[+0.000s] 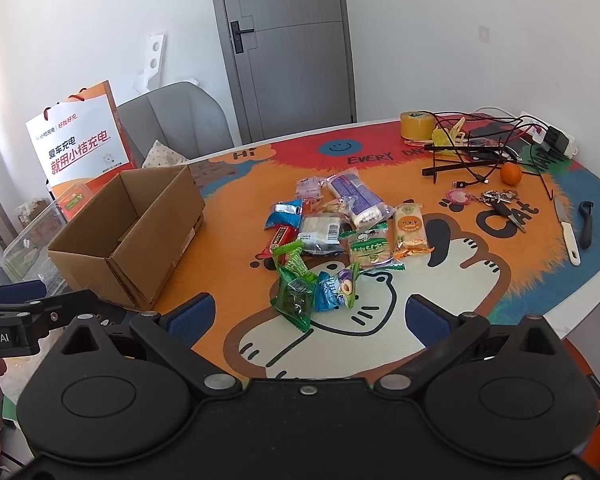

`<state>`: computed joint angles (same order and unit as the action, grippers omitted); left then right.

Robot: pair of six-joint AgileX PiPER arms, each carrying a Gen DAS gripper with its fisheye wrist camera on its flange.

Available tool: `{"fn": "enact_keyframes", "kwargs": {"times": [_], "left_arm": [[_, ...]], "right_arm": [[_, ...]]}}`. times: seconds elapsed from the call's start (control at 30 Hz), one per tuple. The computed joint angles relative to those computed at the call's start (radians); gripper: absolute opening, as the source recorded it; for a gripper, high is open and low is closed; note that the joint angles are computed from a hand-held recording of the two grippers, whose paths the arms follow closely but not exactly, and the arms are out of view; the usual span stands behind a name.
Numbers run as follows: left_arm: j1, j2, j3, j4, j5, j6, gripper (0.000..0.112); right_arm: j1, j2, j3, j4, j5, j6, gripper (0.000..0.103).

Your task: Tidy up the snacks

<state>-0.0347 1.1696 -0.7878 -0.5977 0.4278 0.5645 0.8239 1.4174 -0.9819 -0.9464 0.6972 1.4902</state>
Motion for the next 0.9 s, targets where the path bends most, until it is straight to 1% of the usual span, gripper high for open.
{"fn": "enact_keyframes", "kwargs": {"times": [0.4, 0.5, 0.63, 0.73, 0.83, 0.9], "left_arm": [[-0.008, 0.005, 0.001, -0.001, -0.006, 0.001, 0.102], [-0.009, 0.012, 0.002, -0.012, -0.011, 0.005, 0.102], [0.009, 0.027, 0.003, -0.071, -0.009, 0.054, 0.102], [-0.003, 0.043, 0.002, -0.072, -0.038, 0.039, 0.102], [-0.001, 0.069, -0.006, -0.149, -0.04, 0.082, 0.102], [-0.021, 0.085, -0.009, -0.142, -0.062, 0.065, 0.102]], "right_arm": [[-0.004, 0.001, 0.002, 0.007, -0.003, 0.002, 0.103], [-0.013, -0.002, 0.007, 0.014, -0.018, -0.006, 0.103], [-0.032, 0.001, 0.016, 0.023, -0.038, -0.011, 0.103], [-0.043, 0.008, 0.024, 0.019, -0.061, -0.01, 0.103], [-0.059, 0.026, 0.037, -0.013, -0.085, 0.02, 0.103], [-0.077, 0.036, 0.046, -0.029, -0.104, 0.045, 0.103]]}}
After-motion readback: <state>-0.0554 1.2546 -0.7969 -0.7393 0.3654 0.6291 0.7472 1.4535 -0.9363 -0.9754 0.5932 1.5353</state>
